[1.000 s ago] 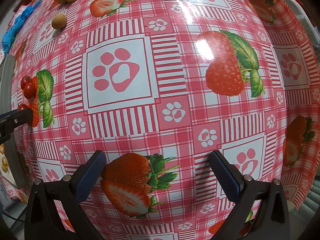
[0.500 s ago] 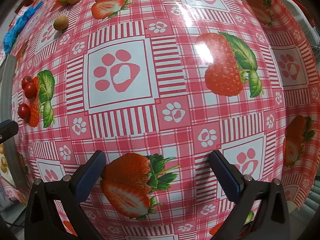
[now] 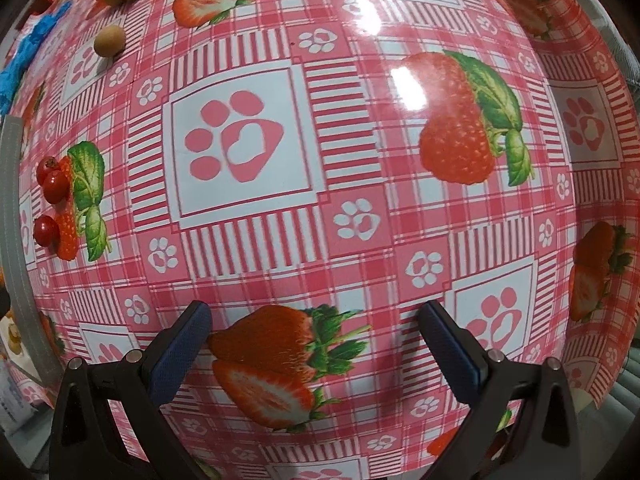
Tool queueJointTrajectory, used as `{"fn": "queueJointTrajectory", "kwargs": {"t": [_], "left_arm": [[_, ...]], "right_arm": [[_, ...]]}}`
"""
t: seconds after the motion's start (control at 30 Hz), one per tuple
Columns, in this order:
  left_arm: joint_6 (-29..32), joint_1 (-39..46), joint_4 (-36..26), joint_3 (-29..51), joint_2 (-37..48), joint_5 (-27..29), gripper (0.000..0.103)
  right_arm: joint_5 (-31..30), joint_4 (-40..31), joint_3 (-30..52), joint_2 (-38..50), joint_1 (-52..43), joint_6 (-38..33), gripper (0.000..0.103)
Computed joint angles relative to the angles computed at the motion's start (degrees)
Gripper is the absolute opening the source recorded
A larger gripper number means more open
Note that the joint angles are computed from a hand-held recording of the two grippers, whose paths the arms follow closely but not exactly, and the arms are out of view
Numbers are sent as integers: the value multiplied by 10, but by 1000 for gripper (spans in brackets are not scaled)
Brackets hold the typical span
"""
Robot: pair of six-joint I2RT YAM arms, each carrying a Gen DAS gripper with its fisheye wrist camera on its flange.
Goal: Organize fruits
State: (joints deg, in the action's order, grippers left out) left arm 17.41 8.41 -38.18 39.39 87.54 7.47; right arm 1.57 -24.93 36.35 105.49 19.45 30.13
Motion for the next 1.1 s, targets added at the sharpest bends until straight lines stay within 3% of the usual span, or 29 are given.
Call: {"fn": "queueJointTrajectory", "kwargs": {"t": [0.33,0.43,0.93,1.03,1.1], "left_arm": [[37,64,-4,16,16,0,28],[45,84,-4,19,19,0,28],[85,178,-5,40,45,1,28],[89,187,-5,45,50,-1,28],[94,192,-6,49,53,-1,28]], "right_arm": [[-6,-40,132,81,115,7,103],[-29,-47,182,106,123,-6,103],[-27,-108,389,193,114,-8,102],[-38,-129,444,227,115,-8,96],[-44,-150,488,257,122,6,80]]}}
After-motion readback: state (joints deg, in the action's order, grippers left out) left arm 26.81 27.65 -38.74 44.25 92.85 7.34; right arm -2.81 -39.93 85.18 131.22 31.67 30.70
